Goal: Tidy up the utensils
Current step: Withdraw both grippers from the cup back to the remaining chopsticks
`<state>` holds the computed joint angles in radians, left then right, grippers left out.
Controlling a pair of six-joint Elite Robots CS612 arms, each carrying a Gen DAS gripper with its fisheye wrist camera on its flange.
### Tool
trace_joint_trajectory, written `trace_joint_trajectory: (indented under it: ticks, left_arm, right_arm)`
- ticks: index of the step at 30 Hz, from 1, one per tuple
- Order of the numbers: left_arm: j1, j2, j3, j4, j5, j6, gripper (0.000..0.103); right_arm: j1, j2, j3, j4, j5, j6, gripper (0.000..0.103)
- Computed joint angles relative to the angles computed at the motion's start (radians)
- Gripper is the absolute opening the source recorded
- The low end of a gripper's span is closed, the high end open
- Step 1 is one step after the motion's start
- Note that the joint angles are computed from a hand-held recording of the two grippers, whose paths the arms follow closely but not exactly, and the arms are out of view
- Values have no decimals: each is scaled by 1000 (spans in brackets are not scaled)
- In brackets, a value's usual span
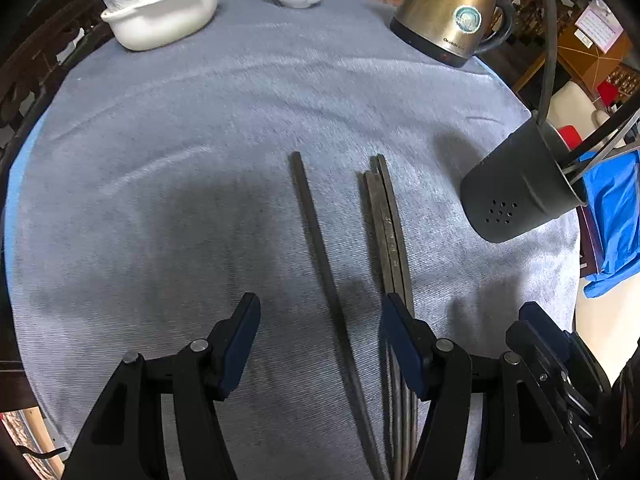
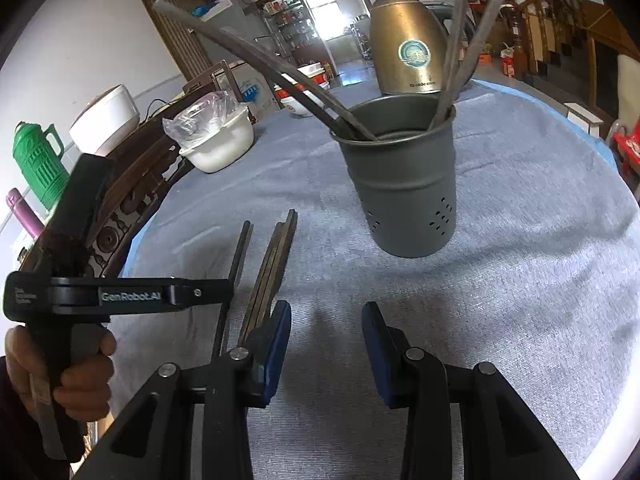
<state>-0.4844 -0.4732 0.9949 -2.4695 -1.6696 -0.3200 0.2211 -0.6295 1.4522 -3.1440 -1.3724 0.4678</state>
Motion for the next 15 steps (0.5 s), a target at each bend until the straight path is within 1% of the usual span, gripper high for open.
trace_joint_trajectory:
  ticks: [6, 11, 15]
  left_arm:
    - [-7, 10, -8, -16, -2, 12, 66]
    - [-16, 11, -2, -30, 37, 45, 66]
    - [-11, 2, 22, -56, 51, 65, 66]
  right_arm:
    - [0, 1, 0, -3, -1, 0, 40]
    - [0, 3, -2, -2, -8, 3, 40]
    - [2, 5, -8, 1, -14, 0, 40]
